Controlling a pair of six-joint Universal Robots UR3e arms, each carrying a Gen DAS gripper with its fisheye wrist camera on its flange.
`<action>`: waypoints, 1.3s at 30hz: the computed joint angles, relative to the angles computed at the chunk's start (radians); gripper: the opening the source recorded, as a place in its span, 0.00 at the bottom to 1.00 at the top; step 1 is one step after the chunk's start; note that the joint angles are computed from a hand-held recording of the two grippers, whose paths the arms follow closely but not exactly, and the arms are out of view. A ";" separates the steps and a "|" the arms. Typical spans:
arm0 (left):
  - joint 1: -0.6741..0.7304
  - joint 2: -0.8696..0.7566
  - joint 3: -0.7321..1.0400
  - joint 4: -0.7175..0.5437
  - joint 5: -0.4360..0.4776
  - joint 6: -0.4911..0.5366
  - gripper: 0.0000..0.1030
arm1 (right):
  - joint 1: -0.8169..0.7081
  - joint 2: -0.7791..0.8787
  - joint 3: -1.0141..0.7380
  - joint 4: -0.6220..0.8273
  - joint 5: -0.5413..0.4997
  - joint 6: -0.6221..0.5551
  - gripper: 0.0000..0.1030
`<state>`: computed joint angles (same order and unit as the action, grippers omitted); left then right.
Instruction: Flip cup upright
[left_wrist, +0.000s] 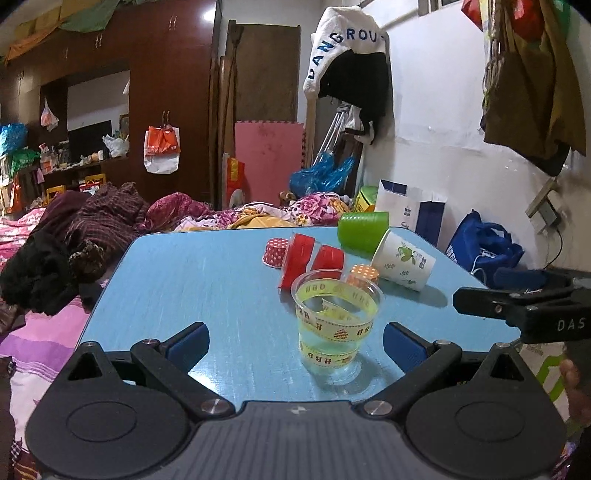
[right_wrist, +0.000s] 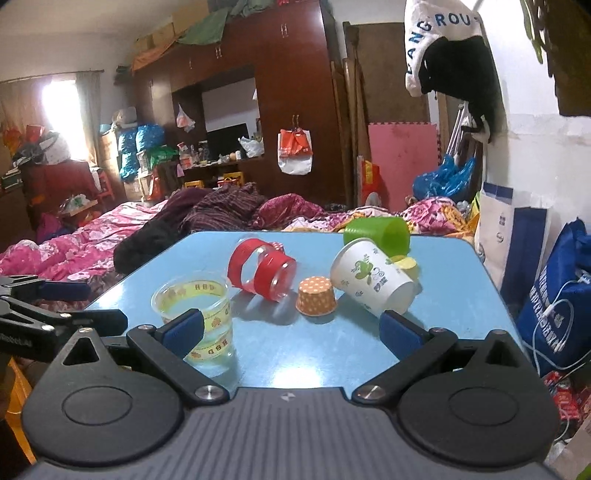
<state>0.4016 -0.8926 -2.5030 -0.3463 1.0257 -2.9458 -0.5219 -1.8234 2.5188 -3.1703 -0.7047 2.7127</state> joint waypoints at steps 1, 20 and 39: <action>-0.021 -0.015 0.003 0.017 0.021 -0.009 0.98 | -0.004 -0.013 0.004 0.008 0.002 -0.004 0.99; -0.257 -0.198 0.045 0.207 0.254 -0.114 0.98 | -0.013 -0.064 0.021 0.065 0.025 -0.017 0.99; -0.305 -0.244 0.054 0.250 0.281 -0.142 0.98 | -0.082 -0.117 0.026 0.168 0.084 -0.093 0.99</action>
